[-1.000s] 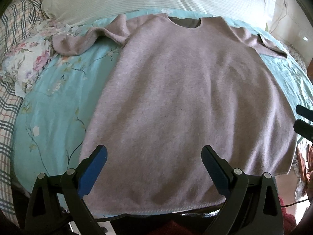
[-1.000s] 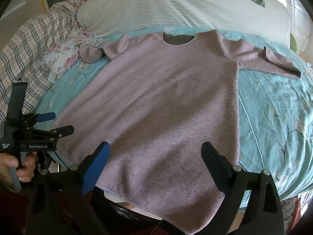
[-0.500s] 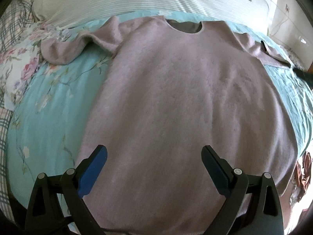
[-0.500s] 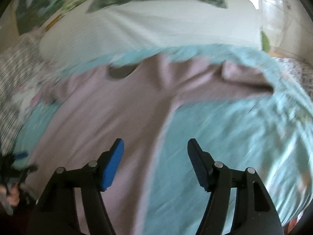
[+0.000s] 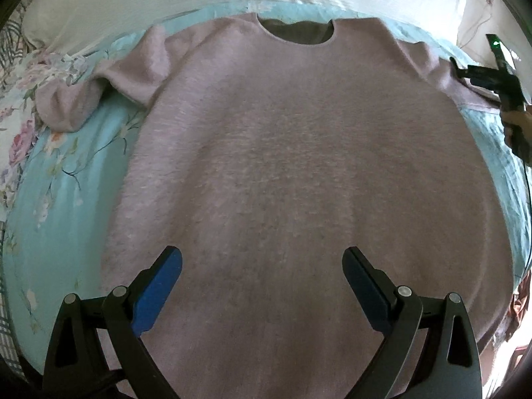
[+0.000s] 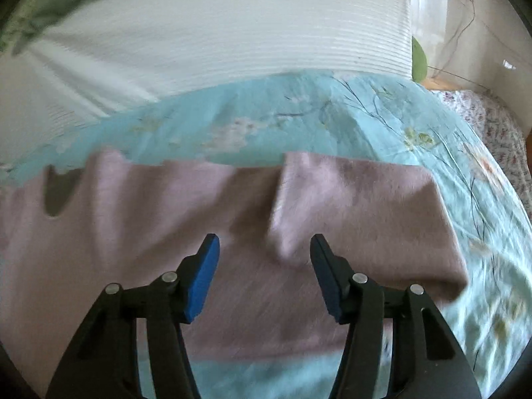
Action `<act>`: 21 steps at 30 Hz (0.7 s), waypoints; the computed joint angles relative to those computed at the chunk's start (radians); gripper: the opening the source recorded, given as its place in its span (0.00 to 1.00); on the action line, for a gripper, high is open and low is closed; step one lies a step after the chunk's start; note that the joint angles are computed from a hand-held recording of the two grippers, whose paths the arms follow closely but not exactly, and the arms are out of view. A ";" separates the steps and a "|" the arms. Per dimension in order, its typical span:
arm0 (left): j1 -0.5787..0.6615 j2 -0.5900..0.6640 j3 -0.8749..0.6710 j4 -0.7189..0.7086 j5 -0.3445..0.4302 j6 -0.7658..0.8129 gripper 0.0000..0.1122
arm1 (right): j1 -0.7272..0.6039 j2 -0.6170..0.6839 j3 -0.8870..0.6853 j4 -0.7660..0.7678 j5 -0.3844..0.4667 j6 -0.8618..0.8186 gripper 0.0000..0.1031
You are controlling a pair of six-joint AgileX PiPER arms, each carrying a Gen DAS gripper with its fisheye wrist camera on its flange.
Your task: Fold small clothes
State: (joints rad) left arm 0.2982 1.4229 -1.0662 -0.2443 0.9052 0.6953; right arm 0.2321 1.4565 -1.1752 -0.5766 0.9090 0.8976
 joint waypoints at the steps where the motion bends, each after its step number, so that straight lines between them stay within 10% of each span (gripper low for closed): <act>1: -0.004 0.006 -0.002 0.004 -0.002 -0.006 0.87 | -0.033 0.030 0.002 0.028 -0.025 -0.017 0.42; 6: -0.013 0.027 -0.007 0.015 -0.014 -0.013 0.87 | -0.071 -0.032 0.047 0.141 -0.122 -0.033 0.04; 14: 0.050 0.068 -0.071 -0.119 0.041 0.073 0.87 | 0.220 -0.093 -0.031 0.236 -0.241 0.089 0.04; 21: 0.114 0.124 -0.159 -0.221 0.088 0.116 0.87 | 0.347 0.283 -0.381 0.579 -0.387 -0.115 0.04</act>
State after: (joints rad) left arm 0.4117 1.5474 -1.2253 -0.4651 0.9929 0.8109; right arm 0.5794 1.7393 -1.5567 0.0024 0.5215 0.7826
